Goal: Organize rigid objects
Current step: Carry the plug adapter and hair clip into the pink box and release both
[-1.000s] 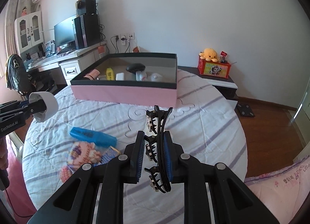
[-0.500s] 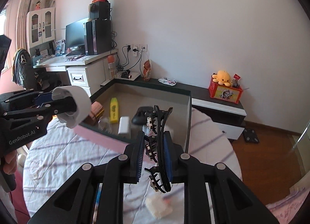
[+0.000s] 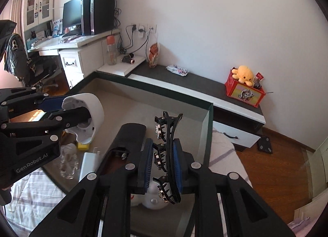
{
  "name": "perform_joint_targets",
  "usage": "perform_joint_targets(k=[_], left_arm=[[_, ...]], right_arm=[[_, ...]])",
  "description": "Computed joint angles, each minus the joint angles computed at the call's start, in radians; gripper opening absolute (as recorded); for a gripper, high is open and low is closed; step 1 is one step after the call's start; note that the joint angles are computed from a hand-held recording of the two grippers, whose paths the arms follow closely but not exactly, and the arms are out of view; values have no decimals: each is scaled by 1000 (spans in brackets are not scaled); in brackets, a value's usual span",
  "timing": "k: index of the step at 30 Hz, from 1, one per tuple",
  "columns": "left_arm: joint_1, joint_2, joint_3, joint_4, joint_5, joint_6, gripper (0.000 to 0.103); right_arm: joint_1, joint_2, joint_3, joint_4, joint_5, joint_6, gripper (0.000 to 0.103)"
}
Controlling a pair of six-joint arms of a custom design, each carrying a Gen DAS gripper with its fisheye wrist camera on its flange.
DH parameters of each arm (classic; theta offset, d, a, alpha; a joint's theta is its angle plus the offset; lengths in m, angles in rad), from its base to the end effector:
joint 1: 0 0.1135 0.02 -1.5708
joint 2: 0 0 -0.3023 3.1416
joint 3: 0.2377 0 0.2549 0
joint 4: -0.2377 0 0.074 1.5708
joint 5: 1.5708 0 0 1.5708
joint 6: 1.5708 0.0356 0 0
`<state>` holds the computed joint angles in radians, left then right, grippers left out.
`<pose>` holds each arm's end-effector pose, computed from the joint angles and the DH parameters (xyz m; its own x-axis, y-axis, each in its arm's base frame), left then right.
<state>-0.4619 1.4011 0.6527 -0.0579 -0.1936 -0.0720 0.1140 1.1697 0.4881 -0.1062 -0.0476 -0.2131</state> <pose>0.2418 -0.1127 0.2082 -0.6673 0.2534 -0.7004 0.2708 0.9585 0.0887 0.2079 0.0255 0.2047 -0.6572 -0.2879 -0.6966 -0.2926 0.9492 -0.1162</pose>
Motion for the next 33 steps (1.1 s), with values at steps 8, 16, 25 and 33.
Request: perform_joint_targets(k=[8,16,25,33], left_arm=[[11,53,-13,46,8,-2,29],[1,16,-34,56,-23,-21,37],[-15,-134,-86,2,-61,-52,89],[-119,-421,-145,-175,-192,-127,98]], right_arm=[[6,137,9,85,5,-9,19],[27,139,1,107,35,20,20],[52,36,-26,64,45,39,25],[131,-240,-57,-87,119,89,80]])
